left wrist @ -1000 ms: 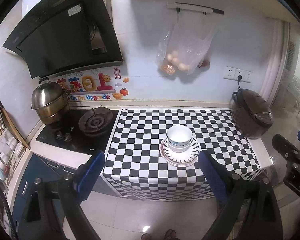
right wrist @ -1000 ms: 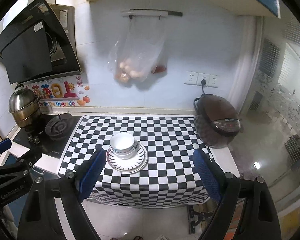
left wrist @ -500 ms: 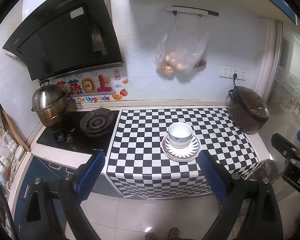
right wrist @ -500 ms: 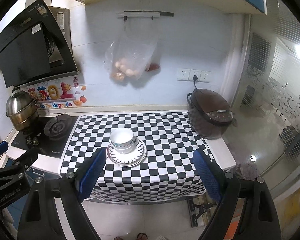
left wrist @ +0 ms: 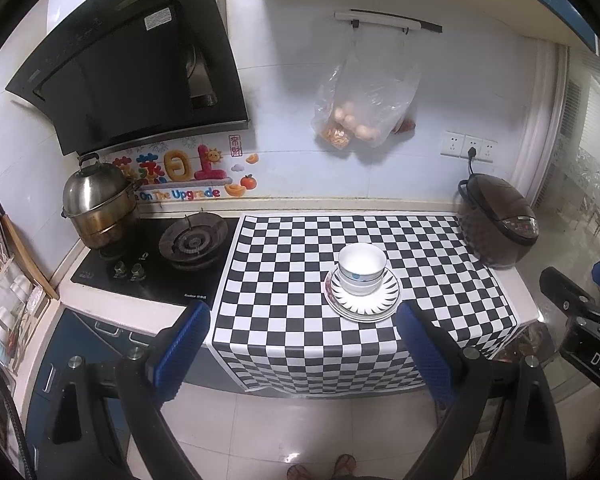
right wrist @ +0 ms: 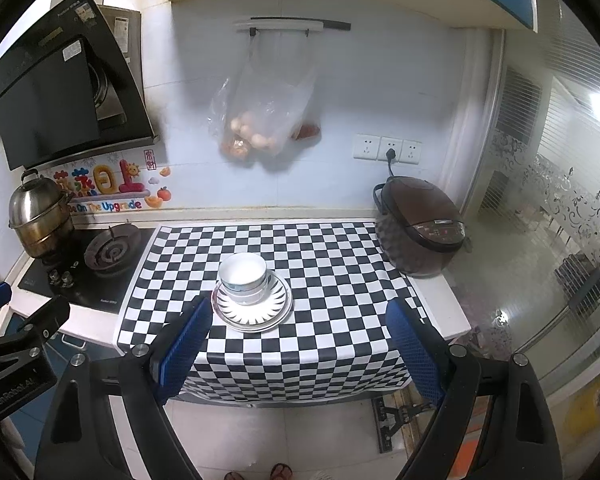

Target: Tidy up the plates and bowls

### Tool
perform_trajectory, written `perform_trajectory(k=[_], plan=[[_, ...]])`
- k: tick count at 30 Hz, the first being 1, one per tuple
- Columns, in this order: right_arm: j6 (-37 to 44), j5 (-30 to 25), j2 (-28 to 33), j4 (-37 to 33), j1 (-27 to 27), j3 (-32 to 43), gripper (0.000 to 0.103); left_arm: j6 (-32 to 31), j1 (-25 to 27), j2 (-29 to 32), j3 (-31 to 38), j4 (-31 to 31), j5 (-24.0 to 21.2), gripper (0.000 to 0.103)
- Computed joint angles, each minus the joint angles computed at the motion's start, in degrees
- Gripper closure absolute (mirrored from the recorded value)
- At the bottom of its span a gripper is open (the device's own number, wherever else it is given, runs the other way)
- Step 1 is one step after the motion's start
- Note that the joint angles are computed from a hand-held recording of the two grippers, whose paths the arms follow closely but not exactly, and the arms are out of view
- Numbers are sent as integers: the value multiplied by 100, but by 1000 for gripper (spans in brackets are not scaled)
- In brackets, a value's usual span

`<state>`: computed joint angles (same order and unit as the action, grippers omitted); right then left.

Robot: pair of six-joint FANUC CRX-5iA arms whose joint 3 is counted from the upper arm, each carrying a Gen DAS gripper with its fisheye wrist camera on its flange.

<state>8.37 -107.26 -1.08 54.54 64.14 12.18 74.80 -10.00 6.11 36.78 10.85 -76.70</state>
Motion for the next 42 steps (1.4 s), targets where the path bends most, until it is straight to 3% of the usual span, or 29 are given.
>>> perform_trajectory(k=[42], plan=[[-36, 28, -35, -159, 67, -12, 12, 222, -149, -93, -36, -95, -154, 8]])
